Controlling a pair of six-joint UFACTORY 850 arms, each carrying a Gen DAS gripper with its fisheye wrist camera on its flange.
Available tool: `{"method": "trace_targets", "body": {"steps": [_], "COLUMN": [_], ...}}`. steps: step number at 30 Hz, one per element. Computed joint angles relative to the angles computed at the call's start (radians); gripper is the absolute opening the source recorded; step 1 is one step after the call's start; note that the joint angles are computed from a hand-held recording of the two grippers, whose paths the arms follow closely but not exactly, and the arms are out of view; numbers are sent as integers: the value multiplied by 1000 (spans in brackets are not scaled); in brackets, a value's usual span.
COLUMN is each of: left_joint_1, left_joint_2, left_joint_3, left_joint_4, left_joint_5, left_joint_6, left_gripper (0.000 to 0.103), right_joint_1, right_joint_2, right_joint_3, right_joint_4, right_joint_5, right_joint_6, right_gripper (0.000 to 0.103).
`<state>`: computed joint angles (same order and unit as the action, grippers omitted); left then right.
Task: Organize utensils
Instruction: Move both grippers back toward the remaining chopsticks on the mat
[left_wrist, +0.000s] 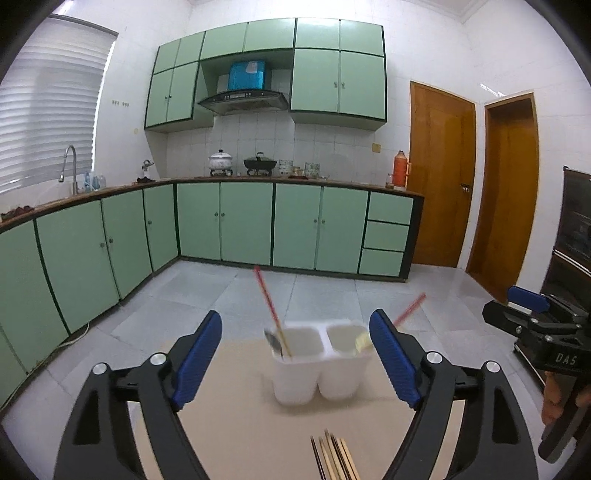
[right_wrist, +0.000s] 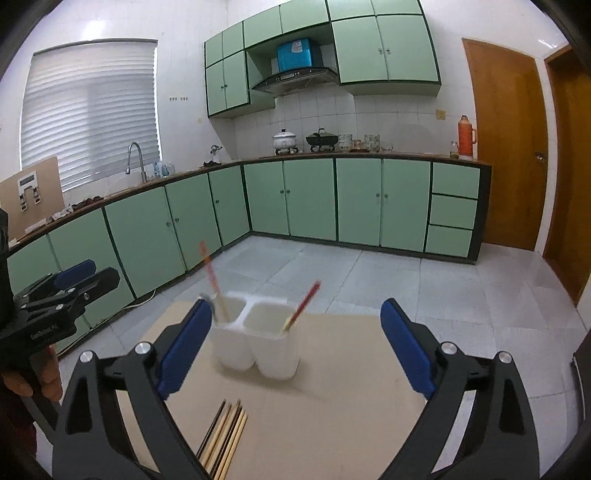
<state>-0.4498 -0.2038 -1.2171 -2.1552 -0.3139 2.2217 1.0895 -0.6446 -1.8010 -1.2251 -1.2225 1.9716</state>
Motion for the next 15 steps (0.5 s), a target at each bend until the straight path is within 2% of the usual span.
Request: {"method": "trace_targets", "body": {"steps": [6, 10, 15], "left_joint_1": [9, 21, 37], "left_joint_2": [79, 105, 137], "left_joint_3": [152, 221, 311], "left_joint_4": [6, 61, -5], "left_joint_5": [22, 39, 31], "left_joint_6": [26, -52, 4], "left_gripper": [84, 84, 84], "right_joint_1": [58, 79, 113], "right_joint_2": [-30, -69, -134], "right_joint_3": [21, 5, -38], "right_joint_4": [70, 118, 143], "right_joint_5": [0, -5, -36], "right_joint_6": [56, 78, 102], "right_gripper": [94, 94, 94]}}
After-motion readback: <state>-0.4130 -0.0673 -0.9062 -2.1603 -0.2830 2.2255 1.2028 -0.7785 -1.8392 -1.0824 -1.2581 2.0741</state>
